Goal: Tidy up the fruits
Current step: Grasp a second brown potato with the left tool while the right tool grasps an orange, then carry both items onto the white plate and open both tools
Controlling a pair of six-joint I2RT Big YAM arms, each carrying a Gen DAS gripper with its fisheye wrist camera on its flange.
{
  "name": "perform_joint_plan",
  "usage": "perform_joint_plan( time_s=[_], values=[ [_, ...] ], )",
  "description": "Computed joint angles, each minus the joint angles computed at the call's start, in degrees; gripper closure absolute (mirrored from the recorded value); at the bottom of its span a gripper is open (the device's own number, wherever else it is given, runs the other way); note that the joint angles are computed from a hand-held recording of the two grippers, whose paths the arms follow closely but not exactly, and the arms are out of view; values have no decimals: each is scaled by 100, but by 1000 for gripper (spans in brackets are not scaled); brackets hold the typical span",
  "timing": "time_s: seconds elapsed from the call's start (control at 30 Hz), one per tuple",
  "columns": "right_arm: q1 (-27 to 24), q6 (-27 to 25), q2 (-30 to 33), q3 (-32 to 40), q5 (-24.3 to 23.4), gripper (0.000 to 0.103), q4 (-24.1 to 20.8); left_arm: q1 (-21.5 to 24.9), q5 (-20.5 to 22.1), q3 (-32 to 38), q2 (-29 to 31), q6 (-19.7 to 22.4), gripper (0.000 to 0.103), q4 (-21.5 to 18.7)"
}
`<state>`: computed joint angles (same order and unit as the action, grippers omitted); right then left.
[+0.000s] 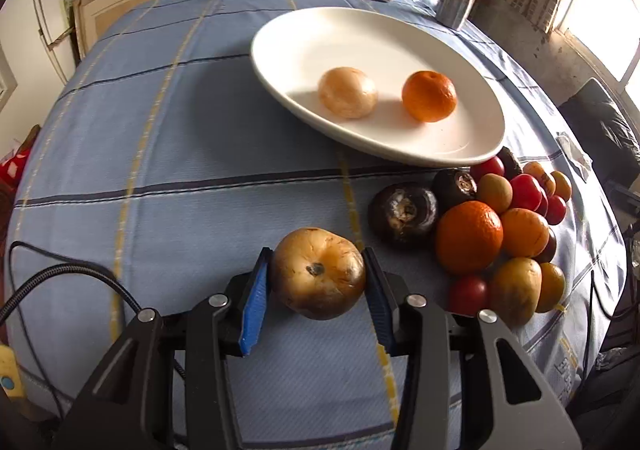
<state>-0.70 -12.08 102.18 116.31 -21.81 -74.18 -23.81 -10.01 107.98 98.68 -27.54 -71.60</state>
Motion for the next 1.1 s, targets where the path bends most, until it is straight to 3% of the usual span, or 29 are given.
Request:
perform_joint_plan(
  time_s=[0.13, 0.27, 0.53, 0.67, 0.83, 1.0, 1.1],
  values=[
    [78, -35, 168, 64, -97, 28, -81, 34, -27, -166, -186, -76, 59, -15],
    [80, 207, 510, 381, -192, 48, -274, 43, -93, -245, -286, -96, 59, -98],
    [157, 281, 857, 710, -203, 53, -436, 93, -159, -287, -356, -155, 59, -176],
    [198, 263, 1003, 892, -366, 64, -531, 115, -127, -251, -316, -167, 59, -205],
    [243, 222, 1123, 1073, -395, 65, -616, 172, -31, -124, -227, -169, 59, -201],
    [165, 398, 1182, 1272, -437, 65, -714, 301, 15, 339, -8, -87, 59, -246],
    [157, 485, 1441, 2012, -440, 65, -827, 405, -31, 925, 276, 142, 59, -317]
  ],
)
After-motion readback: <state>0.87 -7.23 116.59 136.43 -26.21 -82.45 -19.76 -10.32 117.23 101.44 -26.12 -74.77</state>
